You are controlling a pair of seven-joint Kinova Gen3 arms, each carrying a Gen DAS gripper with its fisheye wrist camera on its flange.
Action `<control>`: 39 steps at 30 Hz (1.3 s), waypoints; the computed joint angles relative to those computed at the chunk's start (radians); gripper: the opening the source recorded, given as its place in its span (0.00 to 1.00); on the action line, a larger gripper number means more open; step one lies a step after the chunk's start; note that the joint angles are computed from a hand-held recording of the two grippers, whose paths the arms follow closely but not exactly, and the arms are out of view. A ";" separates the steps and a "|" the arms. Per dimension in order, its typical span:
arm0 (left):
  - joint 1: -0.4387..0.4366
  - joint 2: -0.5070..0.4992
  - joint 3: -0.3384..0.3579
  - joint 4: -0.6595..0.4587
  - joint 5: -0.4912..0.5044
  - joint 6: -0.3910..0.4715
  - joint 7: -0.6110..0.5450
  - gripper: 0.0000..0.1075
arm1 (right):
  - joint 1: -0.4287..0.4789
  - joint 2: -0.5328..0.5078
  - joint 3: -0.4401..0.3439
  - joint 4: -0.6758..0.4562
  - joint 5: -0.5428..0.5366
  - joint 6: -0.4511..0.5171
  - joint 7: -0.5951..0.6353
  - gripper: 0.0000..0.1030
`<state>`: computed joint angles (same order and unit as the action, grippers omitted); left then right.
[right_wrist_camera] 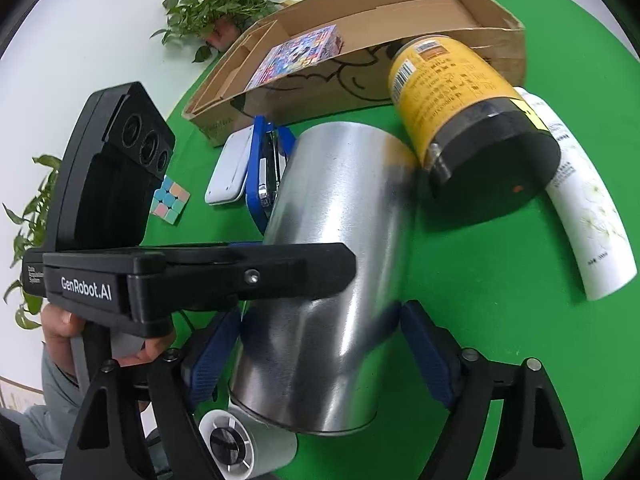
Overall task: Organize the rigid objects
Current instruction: 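Grasp and lift the silver cylinder upright with both grippers, then lower the silver cylinder into the box beside the board game, release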
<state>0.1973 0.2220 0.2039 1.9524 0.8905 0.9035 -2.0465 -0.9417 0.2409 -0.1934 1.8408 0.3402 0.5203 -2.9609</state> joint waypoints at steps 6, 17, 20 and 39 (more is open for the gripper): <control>-0.013 -0.005 -0.002 0.027 0.034 -0.017 -0.056 0.79 | -0.050 0.015 0.011 -0.044 0.063 0.087 -0.049 0.81; 0.053 -0.225 -0.026 0.055 -0.004 -0.132 -0.048 0.77 | -0.172 -0.006 -0.013 -0.166 0.351 0.323 -0.233 0.79; 0.062 -0.274 -0.049 0.028 -0.020 -0.133 -0.047 0.77 | -0.184 -0.008 -0.033 -0.215 0.424 0.392 -0.238 0.79; 0.068 -0.242 -0.077 -0.231 -0.177 -0.125 0.026 0.77 | -0.124 0.050 0.006 -0.494 0.492 0.480 0.018 0.79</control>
